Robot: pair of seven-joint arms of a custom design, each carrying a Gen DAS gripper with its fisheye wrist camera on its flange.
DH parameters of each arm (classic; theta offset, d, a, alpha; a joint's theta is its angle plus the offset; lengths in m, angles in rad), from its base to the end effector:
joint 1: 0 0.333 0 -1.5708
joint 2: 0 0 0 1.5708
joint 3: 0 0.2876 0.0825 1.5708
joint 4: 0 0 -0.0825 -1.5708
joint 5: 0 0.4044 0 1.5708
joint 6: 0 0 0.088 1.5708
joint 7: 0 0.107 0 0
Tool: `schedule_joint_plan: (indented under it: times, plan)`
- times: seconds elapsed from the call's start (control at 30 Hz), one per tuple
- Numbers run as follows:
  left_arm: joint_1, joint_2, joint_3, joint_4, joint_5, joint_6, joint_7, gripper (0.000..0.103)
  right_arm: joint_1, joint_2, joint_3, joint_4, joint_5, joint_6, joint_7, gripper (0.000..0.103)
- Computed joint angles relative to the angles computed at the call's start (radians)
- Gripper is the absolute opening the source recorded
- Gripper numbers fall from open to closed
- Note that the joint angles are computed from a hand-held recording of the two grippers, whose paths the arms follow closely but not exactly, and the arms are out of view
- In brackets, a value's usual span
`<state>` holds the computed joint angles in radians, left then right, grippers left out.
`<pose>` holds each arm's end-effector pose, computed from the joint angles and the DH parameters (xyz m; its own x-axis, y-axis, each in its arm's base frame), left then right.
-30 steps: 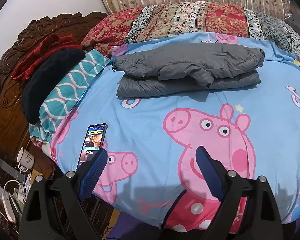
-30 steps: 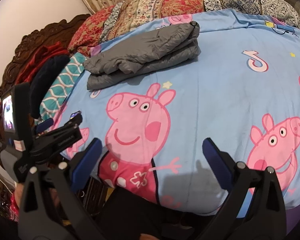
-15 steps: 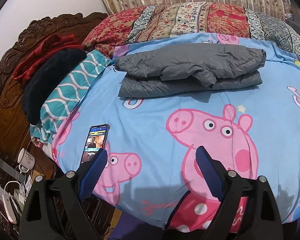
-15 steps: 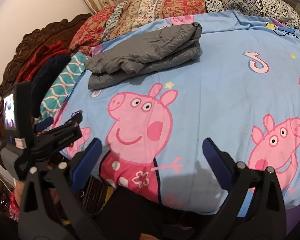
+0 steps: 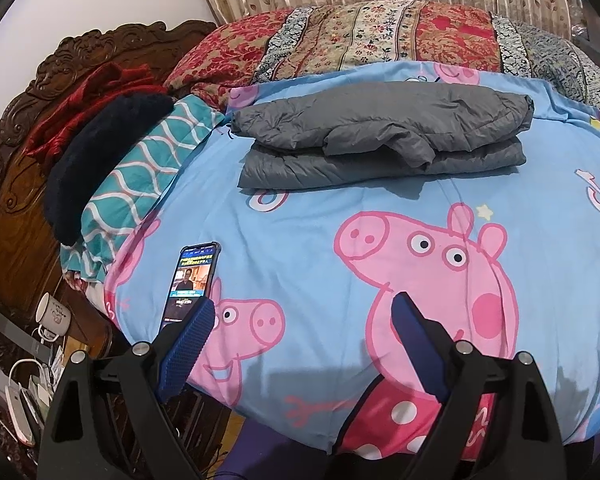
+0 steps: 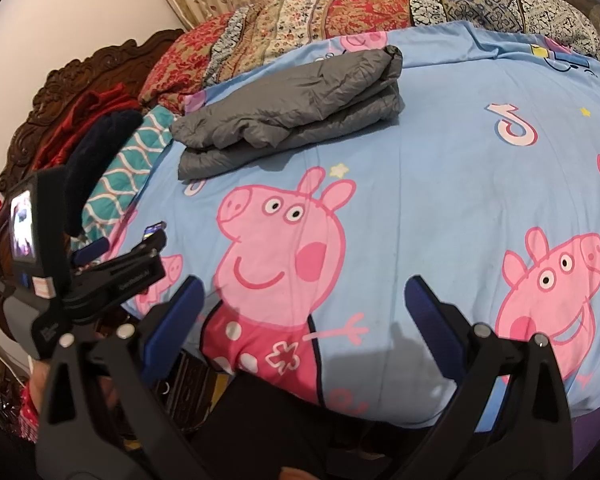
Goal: Fold large clothes
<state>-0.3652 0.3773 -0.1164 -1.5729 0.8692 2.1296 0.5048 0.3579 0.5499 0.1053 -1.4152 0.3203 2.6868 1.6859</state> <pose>0.6402 -0.2859 0.4219 0.2809 -0.9085 -0.3094 -0.7930 -0.0381 -0.6081 0.6933 0.3156 0.4334 0.2016 -0.8896 -0.4098 -0.8251 0.0712 -0.5605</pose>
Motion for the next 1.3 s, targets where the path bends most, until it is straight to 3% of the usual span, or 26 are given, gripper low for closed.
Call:
schedule_joint_plan:
  times: [1.3]
  plan:
    - [-0.003, 0.002, -0.005, 0.006, -0.012, -0.019, 0.012, 0.031, 0.002, -0.009, -0.001, -0.008, -0.002, 0.006, 0.003, 0.097]
